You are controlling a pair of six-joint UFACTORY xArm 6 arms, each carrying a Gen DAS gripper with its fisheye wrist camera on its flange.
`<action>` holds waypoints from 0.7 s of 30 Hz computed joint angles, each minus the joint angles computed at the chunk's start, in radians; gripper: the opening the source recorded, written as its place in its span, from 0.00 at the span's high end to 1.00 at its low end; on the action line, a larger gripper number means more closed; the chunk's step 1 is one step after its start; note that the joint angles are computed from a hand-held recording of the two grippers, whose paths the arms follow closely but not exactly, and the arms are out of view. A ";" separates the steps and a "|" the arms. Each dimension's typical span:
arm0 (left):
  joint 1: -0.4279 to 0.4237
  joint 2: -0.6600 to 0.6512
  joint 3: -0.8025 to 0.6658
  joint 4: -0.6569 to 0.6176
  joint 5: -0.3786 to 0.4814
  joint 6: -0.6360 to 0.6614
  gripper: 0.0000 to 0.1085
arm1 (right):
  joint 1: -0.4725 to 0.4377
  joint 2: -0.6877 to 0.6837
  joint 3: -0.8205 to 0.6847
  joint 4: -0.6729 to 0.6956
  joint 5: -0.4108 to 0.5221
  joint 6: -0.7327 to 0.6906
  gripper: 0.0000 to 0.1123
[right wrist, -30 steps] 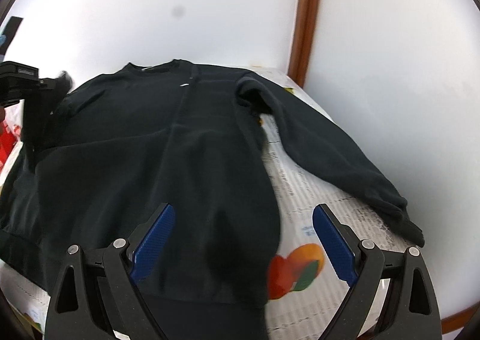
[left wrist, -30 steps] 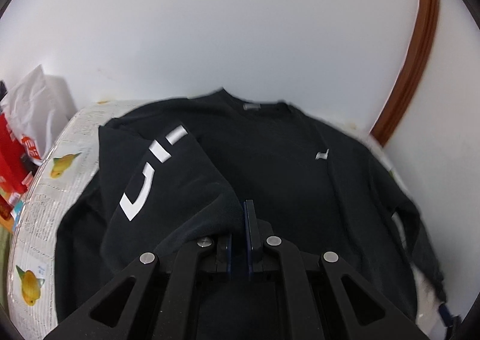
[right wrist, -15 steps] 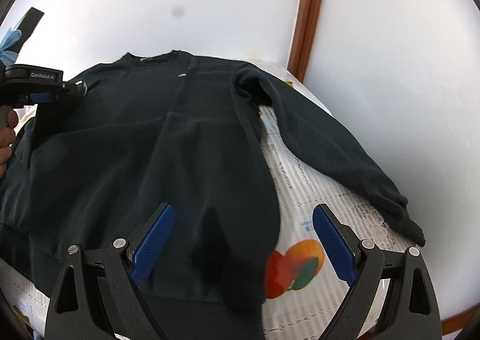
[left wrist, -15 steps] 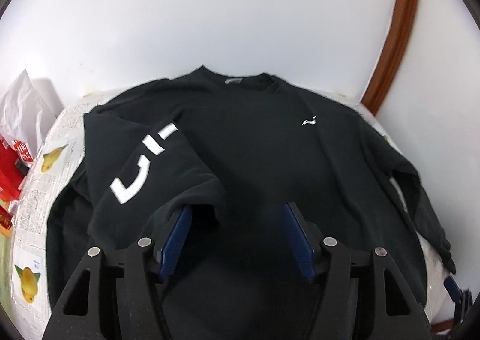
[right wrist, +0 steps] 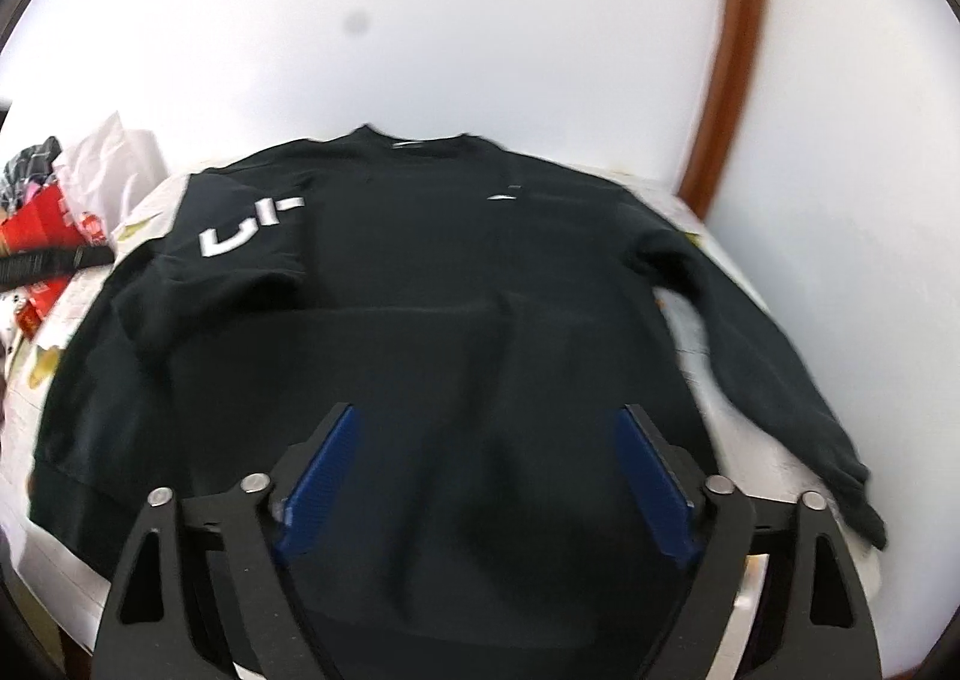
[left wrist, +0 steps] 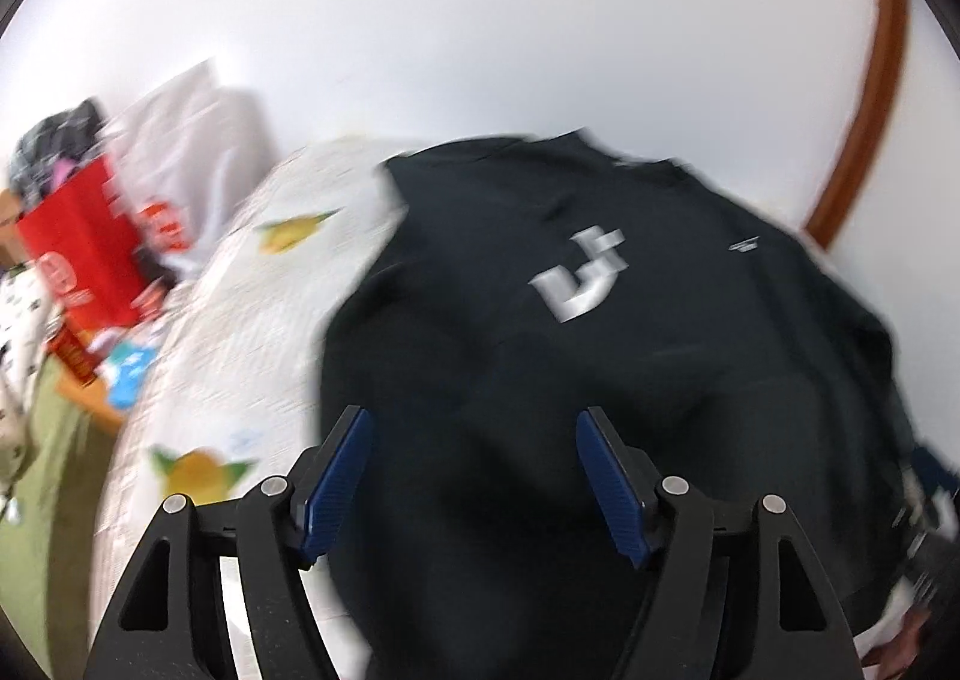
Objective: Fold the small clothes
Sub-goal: 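Grasp the cuff of the plain sleeve with the right tool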
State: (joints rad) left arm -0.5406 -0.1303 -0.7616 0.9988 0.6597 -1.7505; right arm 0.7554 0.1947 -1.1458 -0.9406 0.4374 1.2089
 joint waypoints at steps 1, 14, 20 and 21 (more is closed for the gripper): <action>0.010 -0.030 0.048 -0.004 -0.005 -0.008 0.37 | 0.007 0.023 -0.028 0.023 -0.001 -0.024 0.31; 0.112 -0.097 0.283 0.303 -0.278 -0.269 0.37 | 0.128 0.427 -0.523 0.394 -0.073 -0.550 0.31; 0.151 -0.046 0.250 0.457 -0.358 -0.396 0.39 | 0.149 0.633 -0.817 0.652 0.029 -0.798 0.31; 0.157 -0.039 0.246 0.473 -0.362 -0.411 0.39 | 0.150 0.675 -0.883 0.710 0.068 -0.850 0.36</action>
